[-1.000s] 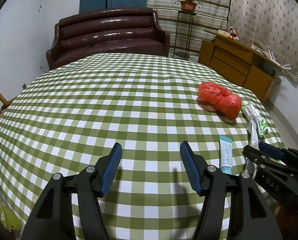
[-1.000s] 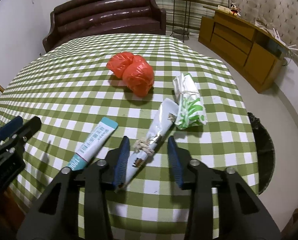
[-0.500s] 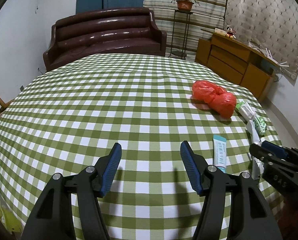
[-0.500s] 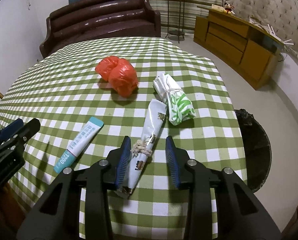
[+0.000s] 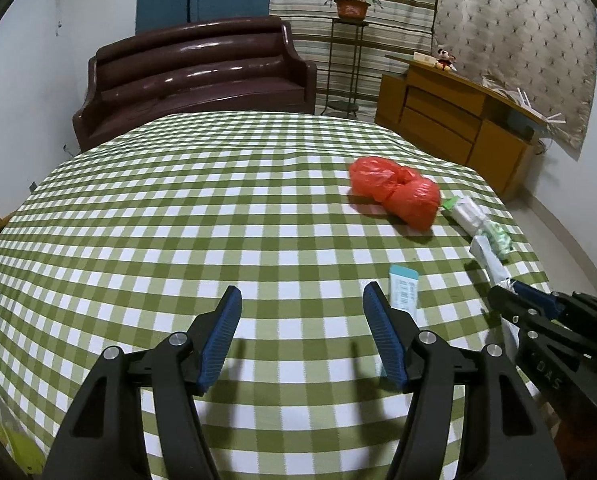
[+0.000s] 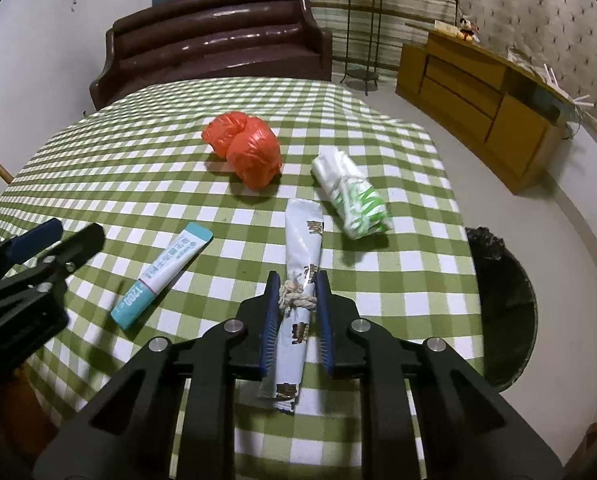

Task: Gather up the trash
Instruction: 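Grasp the teal toothpaste tube with the left gripper, then carry the paper tube and toothpaste over the bin and open both grippers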

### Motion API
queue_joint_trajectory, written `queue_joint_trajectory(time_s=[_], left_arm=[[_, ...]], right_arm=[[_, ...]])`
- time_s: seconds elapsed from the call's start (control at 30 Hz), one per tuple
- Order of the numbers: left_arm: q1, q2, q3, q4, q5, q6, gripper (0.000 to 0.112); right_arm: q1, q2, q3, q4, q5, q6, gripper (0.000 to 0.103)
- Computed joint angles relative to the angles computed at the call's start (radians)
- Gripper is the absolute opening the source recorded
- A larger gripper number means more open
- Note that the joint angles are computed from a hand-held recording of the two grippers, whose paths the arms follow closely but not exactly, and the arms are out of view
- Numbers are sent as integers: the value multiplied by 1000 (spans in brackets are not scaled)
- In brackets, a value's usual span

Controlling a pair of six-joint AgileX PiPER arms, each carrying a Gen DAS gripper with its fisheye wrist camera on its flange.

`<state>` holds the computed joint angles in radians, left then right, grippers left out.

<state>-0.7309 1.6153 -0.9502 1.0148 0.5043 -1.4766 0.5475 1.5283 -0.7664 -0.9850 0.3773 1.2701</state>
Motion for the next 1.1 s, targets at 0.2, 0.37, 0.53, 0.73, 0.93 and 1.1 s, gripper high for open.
queue_joint_trajectory(time_s=[0.2, 0.37, 0.53, 0.73, 0.93, 1.1], left_arm=[[-36, 20, -29, -17, 11, 21, 62], [-74, 52, -59, -33, 20, 38, 62], [-109, 92, -91, -35, 44, 56, 62], [-110, 124, -131, -113, 50, 156, 46], [-106, 137, -141, -167, 42, 217, 26], [-105, 146, -146, -186, 29, 238, 19]], right_arm=[[-36, -82, 56, -22, -15, 2, 18], [-96, -136, 103, -23, -40, -23, 18], [-156, -169, 142, -7, -79, -54, 18], [-212, -195, 165, 37, -115, -124, 18], [-242, -207, 180, 69, -139, -169, 18], [-244, -208, 183, 58, -142, -158, 18]])
